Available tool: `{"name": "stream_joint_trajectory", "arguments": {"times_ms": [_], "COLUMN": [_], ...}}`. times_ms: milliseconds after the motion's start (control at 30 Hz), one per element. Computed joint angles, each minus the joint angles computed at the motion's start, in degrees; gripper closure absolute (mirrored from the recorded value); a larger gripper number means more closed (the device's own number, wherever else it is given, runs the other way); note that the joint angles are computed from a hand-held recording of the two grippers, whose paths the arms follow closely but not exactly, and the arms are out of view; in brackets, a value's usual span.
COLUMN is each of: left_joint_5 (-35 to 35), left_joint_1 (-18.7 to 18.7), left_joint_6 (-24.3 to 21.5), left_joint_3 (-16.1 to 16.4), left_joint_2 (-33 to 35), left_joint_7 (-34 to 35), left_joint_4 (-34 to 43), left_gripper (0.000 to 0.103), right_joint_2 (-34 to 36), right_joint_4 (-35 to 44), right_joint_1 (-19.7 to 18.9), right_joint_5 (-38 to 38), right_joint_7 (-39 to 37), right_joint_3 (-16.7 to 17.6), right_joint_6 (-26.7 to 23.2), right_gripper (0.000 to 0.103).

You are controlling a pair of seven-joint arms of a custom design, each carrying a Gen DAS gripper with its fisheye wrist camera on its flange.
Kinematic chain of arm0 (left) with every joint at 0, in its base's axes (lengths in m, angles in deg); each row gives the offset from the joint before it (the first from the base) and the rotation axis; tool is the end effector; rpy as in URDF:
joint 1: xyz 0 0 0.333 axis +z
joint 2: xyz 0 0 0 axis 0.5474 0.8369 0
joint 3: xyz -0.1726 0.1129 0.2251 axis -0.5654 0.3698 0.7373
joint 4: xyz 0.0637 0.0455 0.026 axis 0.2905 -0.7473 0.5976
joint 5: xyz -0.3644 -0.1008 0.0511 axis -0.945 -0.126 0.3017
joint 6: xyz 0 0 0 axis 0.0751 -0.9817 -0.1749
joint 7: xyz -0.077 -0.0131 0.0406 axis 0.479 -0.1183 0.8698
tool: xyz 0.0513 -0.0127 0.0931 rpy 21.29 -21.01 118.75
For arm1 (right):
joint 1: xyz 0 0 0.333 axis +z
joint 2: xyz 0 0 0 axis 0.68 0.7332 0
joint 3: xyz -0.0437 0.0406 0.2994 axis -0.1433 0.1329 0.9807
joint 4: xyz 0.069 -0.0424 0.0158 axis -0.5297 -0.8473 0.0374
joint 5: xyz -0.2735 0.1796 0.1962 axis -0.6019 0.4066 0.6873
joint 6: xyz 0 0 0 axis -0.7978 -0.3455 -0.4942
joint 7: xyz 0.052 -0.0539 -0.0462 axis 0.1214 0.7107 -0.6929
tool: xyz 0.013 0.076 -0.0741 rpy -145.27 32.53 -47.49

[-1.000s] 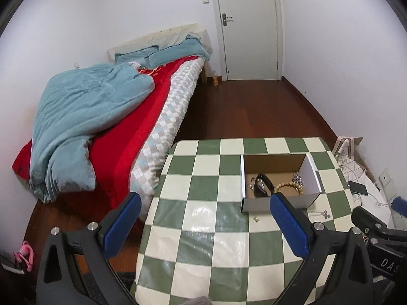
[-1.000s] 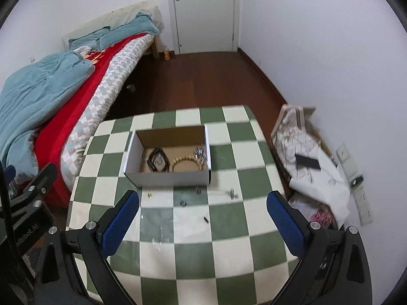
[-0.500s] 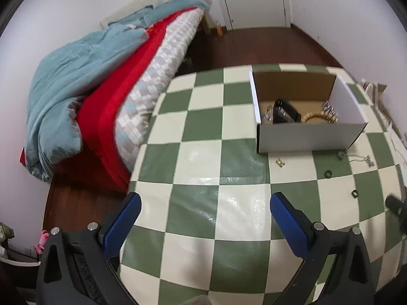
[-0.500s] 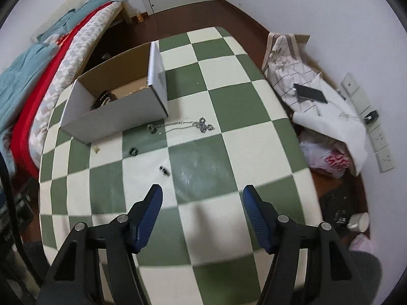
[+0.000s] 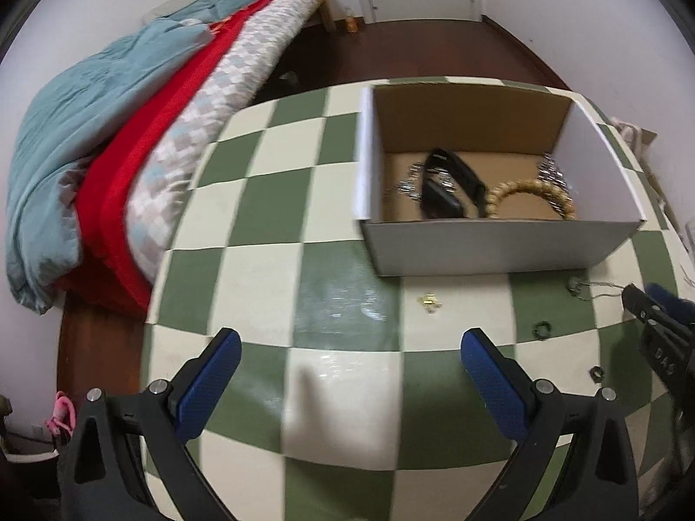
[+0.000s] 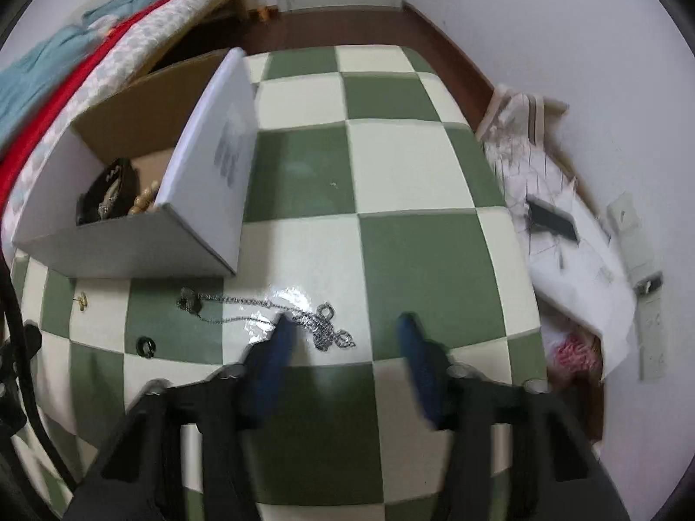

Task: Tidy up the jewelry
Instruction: 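Grasp a thin silver pendant chain with the right tool while the left tool grasps a small black ring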

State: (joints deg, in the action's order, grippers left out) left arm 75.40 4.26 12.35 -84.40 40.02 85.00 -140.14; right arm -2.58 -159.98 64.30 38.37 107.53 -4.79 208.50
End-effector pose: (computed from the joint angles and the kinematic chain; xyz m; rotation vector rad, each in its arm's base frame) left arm 0.3668 -0.3896 0.6065 -2.1519 1.5979 -0.1482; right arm 0.4489 0.2373 0.5301 -2.1869 1.7437 -0.3888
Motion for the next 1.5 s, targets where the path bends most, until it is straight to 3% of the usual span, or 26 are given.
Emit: {"name": "stream_joint_trajectory", "arguments": {"times_ms": [33,167,333,533,733,800,1200,1500], "left_joint_5": [-0.5,-1.6,-0.4,0.0,-1.2,-2.0,-1.2,2.4], "left_joint_1": [0.0,-0.6,-2.8,-5.9,-6.9,-6.8,-7.3,-8.0], "left_joint_6": [1.5,4.7,6.5,6.2,9.2,10.7,10.7,9.3], "left_joint_3": [0.0,0.0,0.5,2.3,3.4,3.4,3.7,2.4], "left_joint_2": [0.1,2.2,6.7,11.4,11.6,11.4,11.4,8.1], "left_joint_7": [0.6,3.3,6.2,8.8,9.4,9.6,8.8,5.7], "left_joint_4": [-0.2,0.9,4.9,9.0,8.7,8.4,8.2,8.1], "left_gripper": [0.0,0.0,0.0,0.02,0.06,0.094,0.095,0.095], "right_joint_2": [-0.2,-1.0,-6.0,-9.9,-10.2,-10.1,-10.1,-15.1], "right_joint_4": [-0.2,-0.3,-4.7,-8.4,-8.7,-8.6,-8.5,-8.9], "right_joint_1": [0.0,-0.2,-2.1,-3.6,-3.8,-3.7,-3.6,-2.5], "right_joint_5": [-1.0,-3.1,-0.8,-0.4,-0.4,-0.5,0.2,1.7], "right_joint_7": [0.2,1.6,4.6,5.6,6.2,6.3,6.3,5.8], "right_joint_3": [0.4,0.8,-1.4,-2.3,-2.1,-2.0,-2.3,-2.2], "right_joint_6": [0.3,-1.5,-3.5,-3.8,-3.7,-3.9,-3.9,-3.1], "right_gripper": [0.097,0.098,0.098,0.098,0.098,0.097,0.097,0.097]}}
